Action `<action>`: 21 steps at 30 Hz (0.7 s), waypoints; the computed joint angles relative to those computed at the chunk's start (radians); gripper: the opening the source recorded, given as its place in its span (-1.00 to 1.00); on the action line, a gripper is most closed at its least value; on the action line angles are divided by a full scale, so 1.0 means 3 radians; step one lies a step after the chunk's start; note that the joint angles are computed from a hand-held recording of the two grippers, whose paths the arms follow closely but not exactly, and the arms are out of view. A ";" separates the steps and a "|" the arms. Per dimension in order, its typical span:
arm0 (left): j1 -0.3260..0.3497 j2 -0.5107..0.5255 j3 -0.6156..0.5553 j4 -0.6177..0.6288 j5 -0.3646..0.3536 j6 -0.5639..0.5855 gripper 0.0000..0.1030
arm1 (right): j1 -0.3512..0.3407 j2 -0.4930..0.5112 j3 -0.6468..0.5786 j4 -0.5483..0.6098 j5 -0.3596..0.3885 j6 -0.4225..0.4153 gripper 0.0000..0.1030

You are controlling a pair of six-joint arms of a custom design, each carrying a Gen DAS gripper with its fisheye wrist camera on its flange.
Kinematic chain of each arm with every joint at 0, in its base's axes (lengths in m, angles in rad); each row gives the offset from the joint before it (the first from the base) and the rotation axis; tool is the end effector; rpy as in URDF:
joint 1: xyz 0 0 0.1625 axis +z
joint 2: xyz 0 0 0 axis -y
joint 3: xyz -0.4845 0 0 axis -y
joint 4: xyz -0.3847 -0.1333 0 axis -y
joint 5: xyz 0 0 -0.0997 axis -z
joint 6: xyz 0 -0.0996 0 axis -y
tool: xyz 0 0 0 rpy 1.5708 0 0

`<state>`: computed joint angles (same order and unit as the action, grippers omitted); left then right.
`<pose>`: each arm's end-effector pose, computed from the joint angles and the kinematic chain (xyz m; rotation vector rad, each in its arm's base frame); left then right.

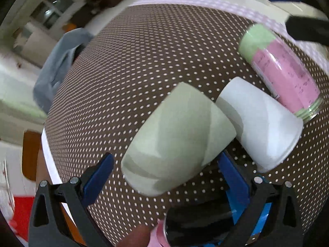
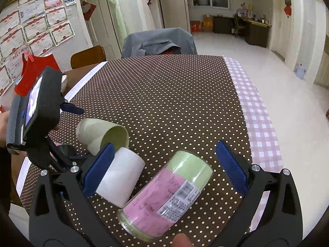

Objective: Flip cup upside down
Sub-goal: 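Lower the left gripper onto the pale green cup lying on its side, then close the left gripper around the pale green cup's body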

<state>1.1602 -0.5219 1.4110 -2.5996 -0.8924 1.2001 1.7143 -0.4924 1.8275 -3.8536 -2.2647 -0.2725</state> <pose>-0.1286 -0.7859 0.0424 1.7306 1.7471 0.1748 0.1600 -0.6206 0.0538 0.0549 -2.2257 1.0693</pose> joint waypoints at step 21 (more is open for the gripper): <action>0.0072 0.0346 -0.0875 0.0909 -0.0015 -0.0740 0.55 | -0.0069 -0.0021 0.0068 0.0011 0.0103 0.0139 0.88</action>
<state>1.1817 -0.4180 1.1486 -2.3268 -0.8969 0.9782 1.6935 -0.4986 1.8480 -3.8505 -2.2336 -0.2308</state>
